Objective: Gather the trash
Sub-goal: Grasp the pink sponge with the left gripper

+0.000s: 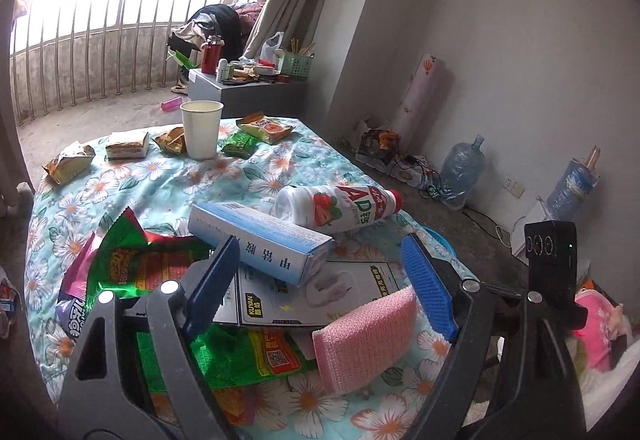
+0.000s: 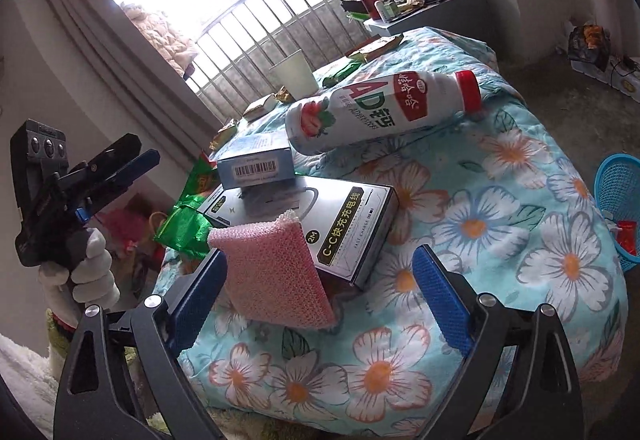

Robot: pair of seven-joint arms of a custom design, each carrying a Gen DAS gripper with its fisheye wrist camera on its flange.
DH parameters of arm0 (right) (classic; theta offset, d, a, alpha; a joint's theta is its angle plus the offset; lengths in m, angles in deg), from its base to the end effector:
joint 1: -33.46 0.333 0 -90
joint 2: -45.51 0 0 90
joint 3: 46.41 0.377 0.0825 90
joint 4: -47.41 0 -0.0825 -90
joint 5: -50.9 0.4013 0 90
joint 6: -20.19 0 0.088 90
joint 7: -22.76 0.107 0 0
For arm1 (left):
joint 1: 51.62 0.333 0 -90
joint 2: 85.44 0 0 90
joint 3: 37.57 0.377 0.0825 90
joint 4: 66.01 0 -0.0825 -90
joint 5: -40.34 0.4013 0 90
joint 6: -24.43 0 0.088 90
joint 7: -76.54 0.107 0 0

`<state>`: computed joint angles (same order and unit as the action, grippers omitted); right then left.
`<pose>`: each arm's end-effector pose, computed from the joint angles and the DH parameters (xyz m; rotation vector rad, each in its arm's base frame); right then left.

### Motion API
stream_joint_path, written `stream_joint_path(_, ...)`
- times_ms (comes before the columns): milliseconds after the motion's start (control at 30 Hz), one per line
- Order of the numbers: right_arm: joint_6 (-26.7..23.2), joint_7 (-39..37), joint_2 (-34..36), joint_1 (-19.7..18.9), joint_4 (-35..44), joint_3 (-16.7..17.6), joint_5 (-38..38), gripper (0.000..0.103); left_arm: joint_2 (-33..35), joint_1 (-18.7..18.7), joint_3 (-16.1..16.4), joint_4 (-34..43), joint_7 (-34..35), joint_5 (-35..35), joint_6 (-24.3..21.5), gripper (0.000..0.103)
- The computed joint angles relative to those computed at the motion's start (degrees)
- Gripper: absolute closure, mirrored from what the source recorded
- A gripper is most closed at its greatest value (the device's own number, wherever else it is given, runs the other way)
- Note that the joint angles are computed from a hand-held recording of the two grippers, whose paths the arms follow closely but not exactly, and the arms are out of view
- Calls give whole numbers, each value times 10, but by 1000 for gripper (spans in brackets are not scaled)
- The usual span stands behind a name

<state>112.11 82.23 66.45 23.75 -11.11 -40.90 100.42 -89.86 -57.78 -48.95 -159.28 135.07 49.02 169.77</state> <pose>0.6958 0.0090 0.7640 -1.9337 1.1205 0.2772 0.5612 -0.1866 0.8190 -1.8347 1.5672 -1.1396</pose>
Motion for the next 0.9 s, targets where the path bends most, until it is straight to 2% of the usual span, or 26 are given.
stream_joint_path(100, -8, 21, 15, -2, 18, 0, 1, 21, -13, -13, 3, -29, 72, -55, 24, 25)
stream_joint_path(200, -30, 62, 47, -12, 61, 8, 11, 27, -6, -22, 0, -29, 120, -93, -3, 25)
stream_joint_path(300, -38, 93, 66, -22, 82, 20, 19, 35, 11, -24, -7, -16, 110, -74, -45, 30)
stream_joint_path(467, -49, 111, 73, -35, 82, 35, 39, 50, 25, -29, -4, -7, 90, -68, -72, 38)
stream_joint_path(600, -62, 125, 81, -38, 83, 43, 52, 60, 23, -30, 1, -14, 95, -100, -78, 44)
stream_joint_path(800, -76, 139, 91, -40, 85, 48, 63, 71, 16, -29, 4, -35, 105, -157, -68, 45)
stream_joint_path(900, -79, 144, 91, -42, 81, 50, 68, 74, 15, -29, 3, -43, 105, -167, -61, 46)
